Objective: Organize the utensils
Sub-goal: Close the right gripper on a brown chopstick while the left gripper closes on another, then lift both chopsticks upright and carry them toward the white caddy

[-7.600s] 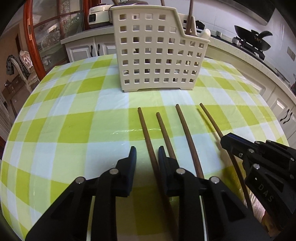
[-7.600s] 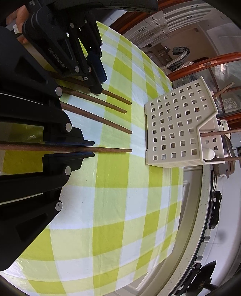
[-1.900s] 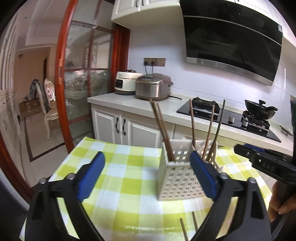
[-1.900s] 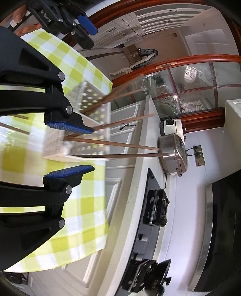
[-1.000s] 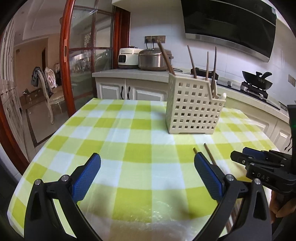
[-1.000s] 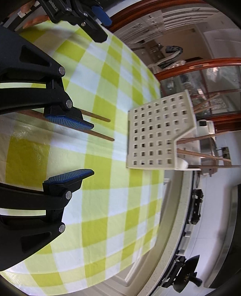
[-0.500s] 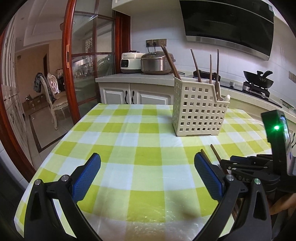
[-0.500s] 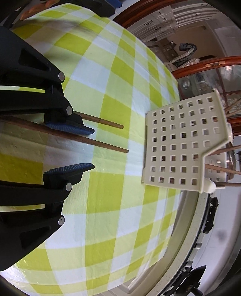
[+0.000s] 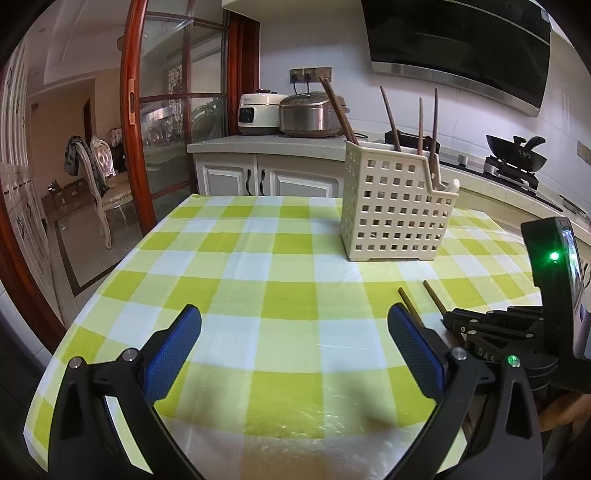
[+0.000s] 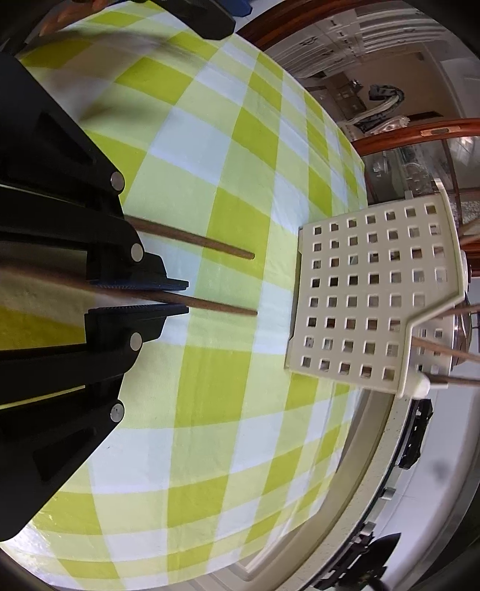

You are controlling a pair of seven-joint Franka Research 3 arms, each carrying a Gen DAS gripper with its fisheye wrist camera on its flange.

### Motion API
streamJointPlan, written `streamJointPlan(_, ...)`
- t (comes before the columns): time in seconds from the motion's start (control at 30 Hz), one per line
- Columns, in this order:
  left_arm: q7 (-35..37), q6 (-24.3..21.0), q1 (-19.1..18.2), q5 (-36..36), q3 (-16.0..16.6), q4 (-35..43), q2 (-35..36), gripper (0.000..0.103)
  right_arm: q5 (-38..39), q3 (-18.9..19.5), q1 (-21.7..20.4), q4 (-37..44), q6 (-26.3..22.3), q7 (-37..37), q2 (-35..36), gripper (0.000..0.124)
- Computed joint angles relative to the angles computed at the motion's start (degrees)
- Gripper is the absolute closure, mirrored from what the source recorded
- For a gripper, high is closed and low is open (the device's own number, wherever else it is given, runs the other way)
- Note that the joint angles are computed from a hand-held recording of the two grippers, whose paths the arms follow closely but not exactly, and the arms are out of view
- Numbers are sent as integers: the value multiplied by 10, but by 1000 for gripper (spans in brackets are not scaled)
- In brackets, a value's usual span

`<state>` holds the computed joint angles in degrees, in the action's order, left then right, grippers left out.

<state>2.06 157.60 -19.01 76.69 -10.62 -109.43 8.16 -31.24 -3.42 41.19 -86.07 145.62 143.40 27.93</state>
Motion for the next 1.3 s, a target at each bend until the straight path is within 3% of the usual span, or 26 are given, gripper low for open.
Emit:
streamJointPlan(0.1, 50, 5, -1, -46, -6, 12, 13, 5, -6, -4, -2, -38, 23, 19, -24, 118)
streamJointPlan(0.23, 164, 20, -6, -166, -16, 41, 46, 5, -27, -9, -9, -87, 51, 53, -60, 118)
streamJointPlan(0.37, 223, 4, -30, -231, -9, 80, 83, 7, -58, -7, -23, -127, 72, 83, -92, 118)
streamJointPlan(0.77, 382, -75, -86, -390, -1, 228, 205, 63, -105, 19, -73, -210, 135, 130, -151, 118)
streamJointPlan(0.93, 398, -108, -112, -400, 17, 261, 225, 76, -111, 25, -85, -227, 154, 136, -162, 118)
streamJointPlan(1.07, 398, -127, -124, -394, 26, 275, 231, 77, -114, 26, -91, -234, 167, 144, -165, 118)
streamJointPlan(1.3, 400, -151, -135, -381, 31, 295, 240, 95, -118, 30, -92, -239, 170, 148, -170, 118)
